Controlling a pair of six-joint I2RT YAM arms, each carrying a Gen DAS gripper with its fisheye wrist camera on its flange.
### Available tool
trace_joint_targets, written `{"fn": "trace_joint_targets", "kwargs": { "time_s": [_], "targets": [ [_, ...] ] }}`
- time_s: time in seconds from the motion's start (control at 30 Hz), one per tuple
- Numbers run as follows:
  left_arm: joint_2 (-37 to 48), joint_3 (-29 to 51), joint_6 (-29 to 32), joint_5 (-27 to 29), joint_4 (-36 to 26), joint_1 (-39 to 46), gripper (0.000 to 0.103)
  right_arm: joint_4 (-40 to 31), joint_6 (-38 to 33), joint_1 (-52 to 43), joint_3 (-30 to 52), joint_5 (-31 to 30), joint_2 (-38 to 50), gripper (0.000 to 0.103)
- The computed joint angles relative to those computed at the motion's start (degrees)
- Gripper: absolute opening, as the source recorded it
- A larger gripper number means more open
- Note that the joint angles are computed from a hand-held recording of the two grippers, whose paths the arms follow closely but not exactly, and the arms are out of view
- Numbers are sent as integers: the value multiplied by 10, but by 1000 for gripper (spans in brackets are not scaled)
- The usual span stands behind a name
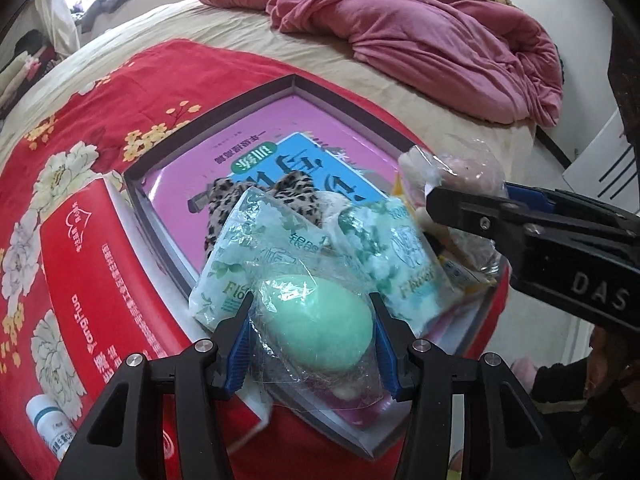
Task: Organize soft objects
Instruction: 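Lower and open left tool on the tray while right tool releases the plastic bag there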
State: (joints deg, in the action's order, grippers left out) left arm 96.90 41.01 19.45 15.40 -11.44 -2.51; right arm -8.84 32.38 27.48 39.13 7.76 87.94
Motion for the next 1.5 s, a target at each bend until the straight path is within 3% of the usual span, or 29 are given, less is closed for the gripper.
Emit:
{"fn": "trace_joint_targets", "kwargs": {
  "time_s": [0.2, 0.77, 0.93, 1.37, 1.5],
  "targets": [
    [11, 4, -8, 5, 15, 1, 55, 20, -15, 1, 23, 6, 47, 49],
    [0, -14, -12, -6, 38, -3, 61, 67, -17, 24, 7, 2, 46, 51],
    [-11, -20, -22, 1, 43, 2, 77, 60, -26, 27, 7, 13, 38, 55],
    [-45, -54, -40, 18, 74, 18, 78, 80, -32, 13, -24, 14, -1, 64],
    [-54, -49, -44, 21, 62, 26, 78, 81, -31, 7, -30, 13, -12, 72]
  ]
}}
